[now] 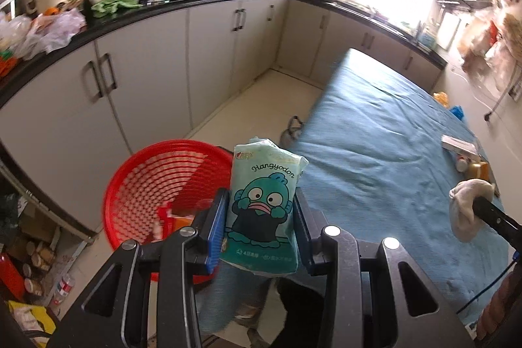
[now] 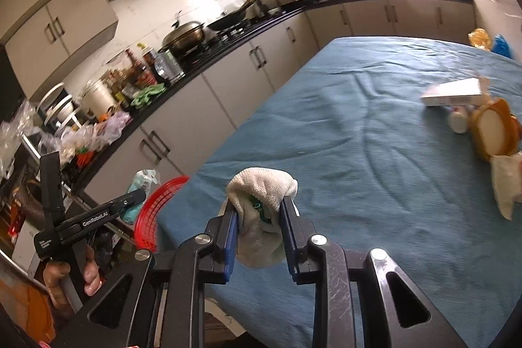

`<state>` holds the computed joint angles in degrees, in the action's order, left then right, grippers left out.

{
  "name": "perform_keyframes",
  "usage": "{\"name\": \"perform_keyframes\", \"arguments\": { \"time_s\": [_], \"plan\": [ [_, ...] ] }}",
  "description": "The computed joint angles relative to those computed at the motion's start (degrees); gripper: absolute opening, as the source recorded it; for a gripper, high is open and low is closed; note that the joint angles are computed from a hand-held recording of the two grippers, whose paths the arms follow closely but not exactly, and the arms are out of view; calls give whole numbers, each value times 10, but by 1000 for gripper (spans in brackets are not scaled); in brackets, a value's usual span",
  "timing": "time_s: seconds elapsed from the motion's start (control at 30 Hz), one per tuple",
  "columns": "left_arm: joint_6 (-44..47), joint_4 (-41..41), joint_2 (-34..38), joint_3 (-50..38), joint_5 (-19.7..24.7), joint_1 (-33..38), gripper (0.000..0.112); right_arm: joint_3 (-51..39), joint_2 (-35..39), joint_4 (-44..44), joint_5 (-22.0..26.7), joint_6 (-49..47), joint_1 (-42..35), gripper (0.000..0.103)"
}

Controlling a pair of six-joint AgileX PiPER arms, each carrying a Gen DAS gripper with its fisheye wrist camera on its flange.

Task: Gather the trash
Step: 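Carry teal tissue pack and white towel to the red basket and release both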

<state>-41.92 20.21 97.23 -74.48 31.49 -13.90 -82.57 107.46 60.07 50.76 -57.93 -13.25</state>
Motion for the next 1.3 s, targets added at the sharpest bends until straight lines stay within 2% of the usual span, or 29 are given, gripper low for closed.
{"name": "perform_keyframes", "arguments": {
  "time_s": [0.3, 0.67, 1.07, 1.3],
  "plan": [
    [-24, 24, -22, 60, -22, 65, 37, -44, 25, -37, -16, 37, 98, 27],
    [35, -31, -3, 84, -50, 136, 37, -200, 122, -113, -11, 131, 226, 27],
    [93, -79, 27, 76, -58, 153, 38, -490, 305, -207, 71, 271, 305, 28],
    [100, -85, 32, 74, -65, 155, 46, -589, 370, -234, 109, 315, 310, 35]
  ]
}}
